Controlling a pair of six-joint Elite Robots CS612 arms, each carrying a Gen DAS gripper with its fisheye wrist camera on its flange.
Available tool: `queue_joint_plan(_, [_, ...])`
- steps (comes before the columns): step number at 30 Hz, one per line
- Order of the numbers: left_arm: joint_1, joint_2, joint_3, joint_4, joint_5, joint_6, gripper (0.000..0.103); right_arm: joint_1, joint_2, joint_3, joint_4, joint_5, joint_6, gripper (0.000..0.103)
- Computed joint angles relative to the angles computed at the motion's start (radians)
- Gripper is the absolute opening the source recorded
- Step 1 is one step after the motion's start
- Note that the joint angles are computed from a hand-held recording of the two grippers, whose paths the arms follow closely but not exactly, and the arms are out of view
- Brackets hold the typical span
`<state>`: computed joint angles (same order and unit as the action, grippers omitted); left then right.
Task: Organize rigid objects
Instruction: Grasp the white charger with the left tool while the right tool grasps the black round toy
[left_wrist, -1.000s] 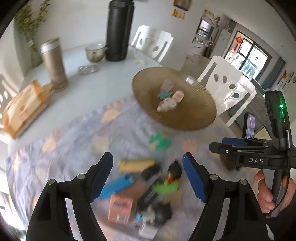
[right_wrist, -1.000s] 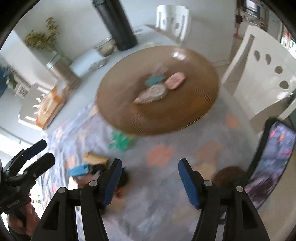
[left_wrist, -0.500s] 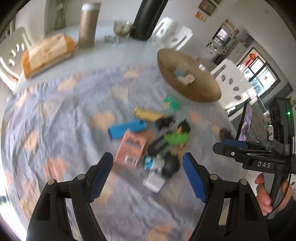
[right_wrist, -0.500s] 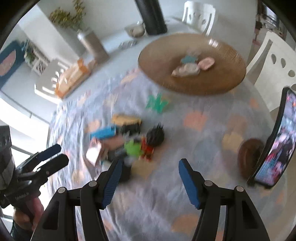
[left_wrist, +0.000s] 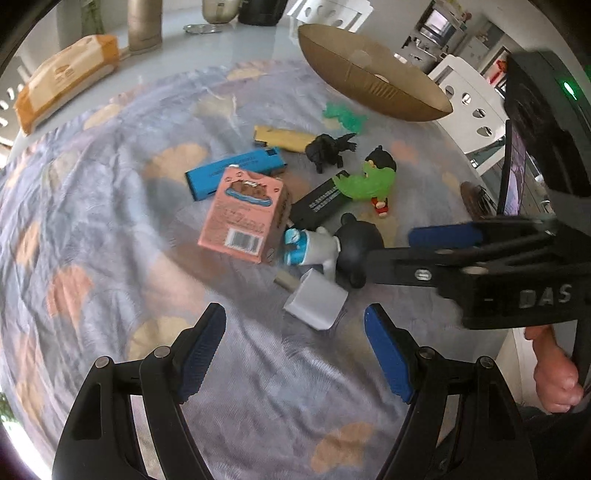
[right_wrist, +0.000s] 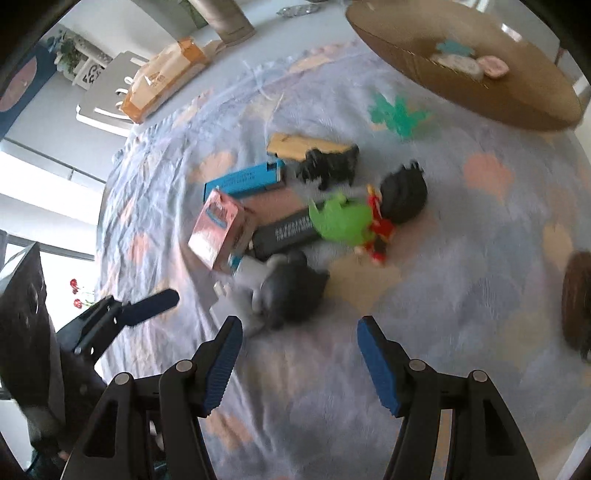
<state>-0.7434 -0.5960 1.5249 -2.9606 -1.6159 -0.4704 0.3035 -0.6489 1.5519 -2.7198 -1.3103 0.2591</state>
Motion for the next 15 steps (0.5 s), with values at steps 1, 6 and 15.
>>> queue_joint_plan(1, [-0.002,0.004,-0.006,0.004,0.005,0.009,0.076,0.000,0.009,-0.015,0.014,0.002,-0.007,0.063])
queue_joint_plan(6, [-0.008,0.018,-0.028,0.027,0.014,0.045,0.074,0.001,0.044,-0.064,0.065,0.023,-0.020,0.063])
queue_joint_plan(15, [0.001,0.027,-0.034,0.007,-0.029,0.052,0.036,-0.012,0.054,-0.046,-0.026,0.095,-0.001,0.038])
